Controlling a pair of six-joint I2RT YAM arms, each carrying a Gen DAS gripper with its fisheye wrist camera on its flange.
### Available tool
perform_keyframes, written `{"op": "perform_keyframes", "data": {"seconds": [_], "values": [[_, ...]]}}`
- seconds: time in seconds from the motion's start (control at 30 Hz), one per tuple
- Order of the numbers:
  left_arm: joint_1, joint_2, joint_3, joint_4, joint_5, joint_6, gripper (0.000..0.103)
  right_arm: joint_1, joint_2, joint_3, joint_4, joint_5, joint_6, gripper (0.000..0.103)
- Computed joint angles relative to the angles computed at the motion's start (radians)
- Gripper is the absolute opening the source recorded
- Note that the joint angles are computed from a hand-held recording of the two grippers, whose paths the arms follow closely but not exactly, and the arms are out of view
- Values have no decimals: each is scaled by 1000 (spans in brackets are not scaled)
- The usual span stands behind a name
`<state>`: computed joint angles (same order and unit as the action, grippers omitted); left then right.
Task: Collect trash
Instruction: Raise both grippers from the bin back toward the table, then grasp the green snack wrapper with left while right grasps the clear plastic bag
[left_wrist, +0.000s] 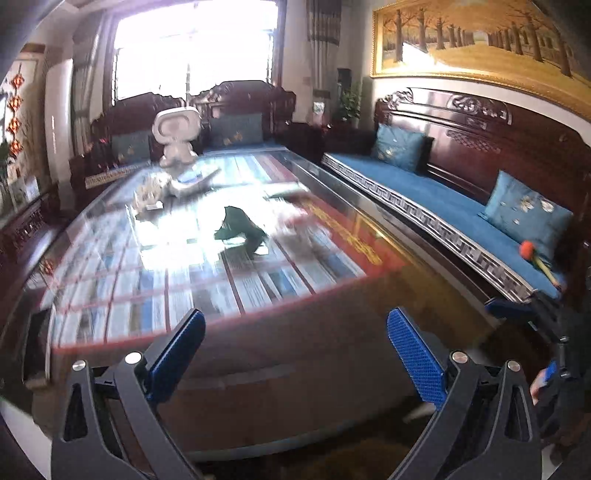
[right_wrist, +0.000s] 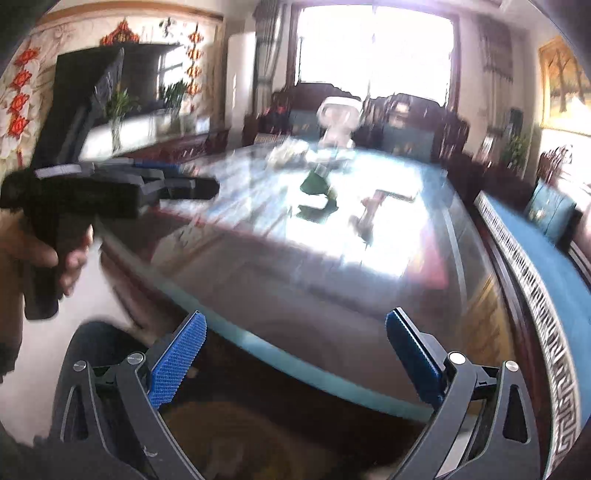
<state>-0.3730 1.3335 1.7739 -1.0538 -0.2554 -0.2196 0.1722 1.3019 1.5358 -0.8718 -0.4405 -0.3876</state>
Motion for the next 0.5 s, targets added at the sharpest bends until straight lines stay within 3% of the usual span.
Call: {"op": "perform_keyframes", "data": {"seconds": [0.13, 0.3, 0.37, 0.5], "values": [[100, 160, 140, 2, 54, 3, 99, -4, 203, 193, 19, 6, 69, 94], [227, 371, 291, 19, 97, -7, 99, 11, 582, 601, -148, 76, 150, 94], [268, 501, 422, -21, 107, -5, 99, 20, 705, 768, -240, 98, 154, 94], [326, 698, 650, -113, 173, 2, 99, 44, 839, 929, -271, 126, 118, 94]]}}
